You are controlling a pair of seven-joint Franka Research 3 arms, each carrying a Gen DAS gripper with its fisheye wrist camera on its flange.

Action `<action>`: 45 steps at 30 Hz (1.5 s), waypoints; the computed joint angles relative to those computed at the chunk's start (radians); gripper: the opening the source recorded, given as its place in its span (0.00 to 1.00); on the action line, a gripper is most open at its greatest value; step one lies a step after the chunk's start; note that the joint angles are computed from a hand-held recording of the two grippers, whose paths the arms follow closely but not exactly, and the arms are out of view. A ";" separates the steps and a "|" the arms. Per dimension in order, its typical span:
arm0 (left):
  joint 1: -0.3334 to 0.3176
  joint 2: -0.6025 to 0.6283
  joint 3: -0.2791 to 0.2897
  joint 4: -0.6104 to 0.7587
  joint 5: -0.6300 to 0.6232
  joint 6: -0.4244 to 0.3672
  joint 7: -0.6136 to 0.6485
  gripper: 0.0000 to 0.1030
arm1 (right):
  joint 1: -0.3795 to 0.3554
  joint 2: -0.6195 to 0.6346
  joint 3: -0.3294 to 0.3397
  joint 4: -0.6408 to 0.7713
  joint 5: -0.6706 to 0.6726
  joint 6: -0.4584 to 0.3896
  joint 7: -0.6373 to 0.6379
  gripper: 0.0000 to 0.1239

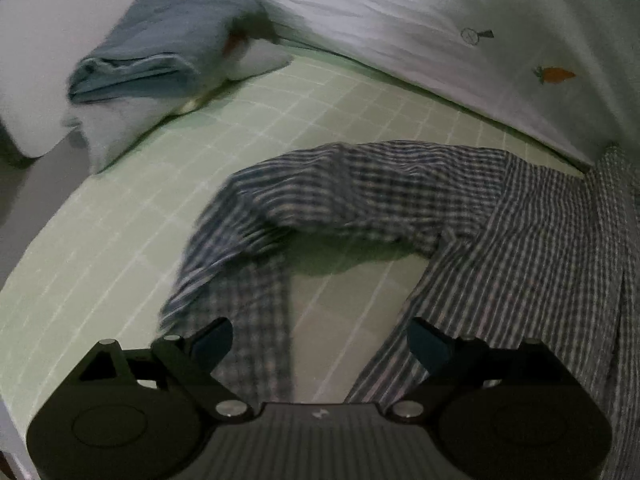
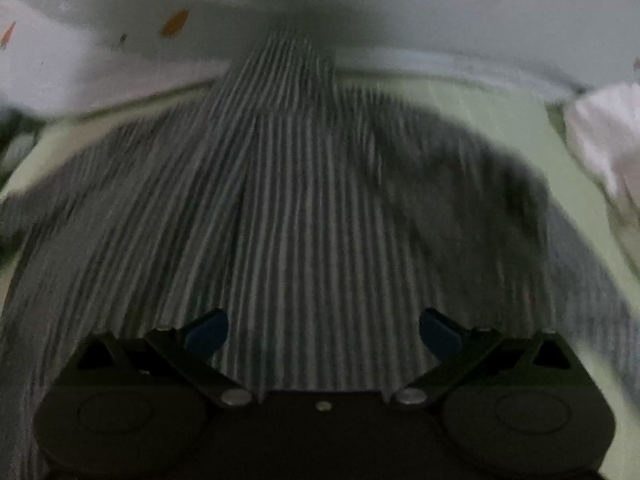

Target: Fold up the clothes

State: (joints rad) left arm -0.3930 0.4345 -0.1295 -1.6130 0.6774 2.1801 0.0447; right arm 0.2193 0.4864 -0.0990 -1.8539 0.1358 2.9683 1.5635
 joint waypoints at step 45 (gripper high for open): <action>0.124 -0.193 -0.004 -0.367 0.055 0.121 -0.003 0.22 | 0.788 0.196 -0.690 -0.223 0.374 0.366 0.226 0.83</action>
State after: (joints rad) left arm -0.2688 0.2416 -0.1331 -1.9804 0.7327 2.3014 0.0422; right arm 1.0074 0.6823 -0.7893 -2.0773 0.5094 3.3344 1.7898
